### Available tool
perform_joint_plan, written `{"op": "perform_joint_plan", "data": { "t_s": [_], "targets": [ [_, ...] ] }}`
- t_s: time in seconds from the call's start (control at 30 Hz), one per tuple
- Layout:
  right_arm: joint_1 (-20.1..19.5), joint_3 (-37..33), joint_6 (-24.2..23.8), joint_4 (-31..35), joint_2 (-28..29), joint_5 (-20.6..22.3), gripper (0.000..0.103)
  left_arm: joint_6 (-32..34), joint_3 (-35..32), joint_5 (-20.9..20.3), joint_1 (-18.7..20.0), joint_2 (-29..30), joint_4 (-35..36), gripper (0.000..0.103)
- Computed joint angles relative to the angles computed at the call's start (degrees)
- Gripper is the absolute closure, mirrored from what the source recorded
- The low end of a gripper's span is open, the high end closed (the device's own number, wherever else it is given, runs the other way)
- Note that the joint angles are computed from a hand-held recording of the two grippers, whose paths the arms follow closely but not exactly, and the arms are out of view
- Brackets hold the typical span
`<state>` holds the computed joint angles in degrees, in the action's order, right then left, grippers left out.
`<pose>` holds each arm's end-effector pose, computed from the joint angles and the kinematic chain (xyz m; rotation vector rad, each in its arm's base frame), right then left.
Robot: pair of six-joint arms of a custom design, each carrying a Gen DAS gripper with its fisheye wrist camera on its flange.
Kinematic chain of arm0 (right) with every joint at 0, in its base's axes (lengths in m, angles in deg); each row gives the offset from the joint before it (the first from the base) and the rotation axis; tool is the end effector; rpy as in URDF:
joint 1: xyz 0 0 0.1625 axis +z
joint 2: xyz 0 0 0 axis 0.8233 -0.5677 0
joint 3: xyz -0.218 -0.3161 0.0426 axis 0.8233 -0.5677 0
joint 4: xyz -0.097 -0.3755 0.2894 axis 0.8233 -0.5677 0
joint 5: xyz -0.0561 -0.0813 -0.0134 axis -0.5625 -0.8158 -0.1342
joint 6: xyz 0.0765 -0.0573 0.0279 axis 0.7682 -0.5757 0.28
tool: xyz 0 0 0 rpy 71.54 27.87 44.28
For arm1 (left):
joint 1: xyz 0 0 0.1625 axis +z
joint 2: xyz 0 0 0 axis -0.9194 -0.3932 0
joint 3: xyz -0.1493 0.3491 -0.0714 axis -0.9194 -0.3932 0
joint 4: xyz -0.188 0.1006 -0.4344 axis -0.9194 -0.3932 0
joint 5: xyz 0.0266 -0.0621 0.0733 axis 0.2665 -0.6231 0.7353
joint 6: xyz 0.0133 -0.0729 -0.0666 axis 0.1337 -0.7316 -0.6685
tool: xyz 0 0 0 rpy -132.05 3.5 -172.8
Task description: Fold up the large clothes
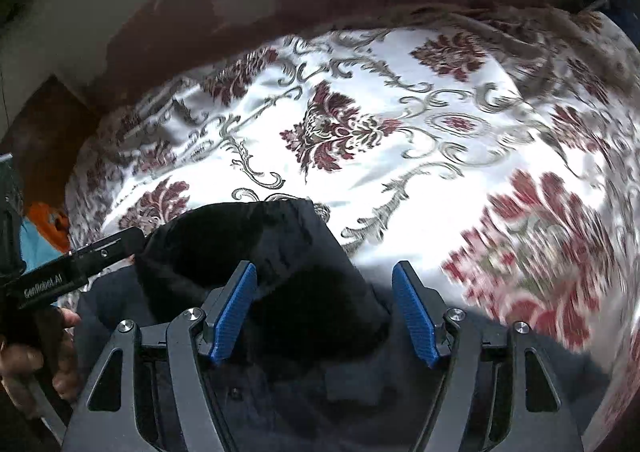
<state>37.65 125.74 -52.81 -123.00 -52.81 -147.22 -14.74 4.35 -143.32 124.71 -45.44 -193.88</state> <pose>0.1058 -0.7015 0.2424 -0.2704 -2.3097 0.9145 -0.2948 -0.8054 0.0903 0.6743 2.6173 -0.3611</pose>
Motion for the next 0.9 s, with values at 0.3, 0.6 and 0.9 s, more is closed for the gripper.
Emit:
{"op": "perform_joint_plan", "data": {
  "t_s": [0.3,0.6,0.9],
  "targets": [
    [-1.42,-10.48,4.92,16.73,5.24,-1.21,0.077,3.09,-6.62,4.17,0.02,5.44,4.86,0.046],
    [-0.89,2.32,-8.73,-2.93,-2.22,2.41,0.097,12.23,1.61,-2.74,0.77,-0.78,-3.31,0.098],
    [-0.28,14.87,-19.74,-3.63,-10.35,1.93,0.098,16.83,11.95,-6.95,1.80,-11.52,-1.34,0.099]
  ]
}}
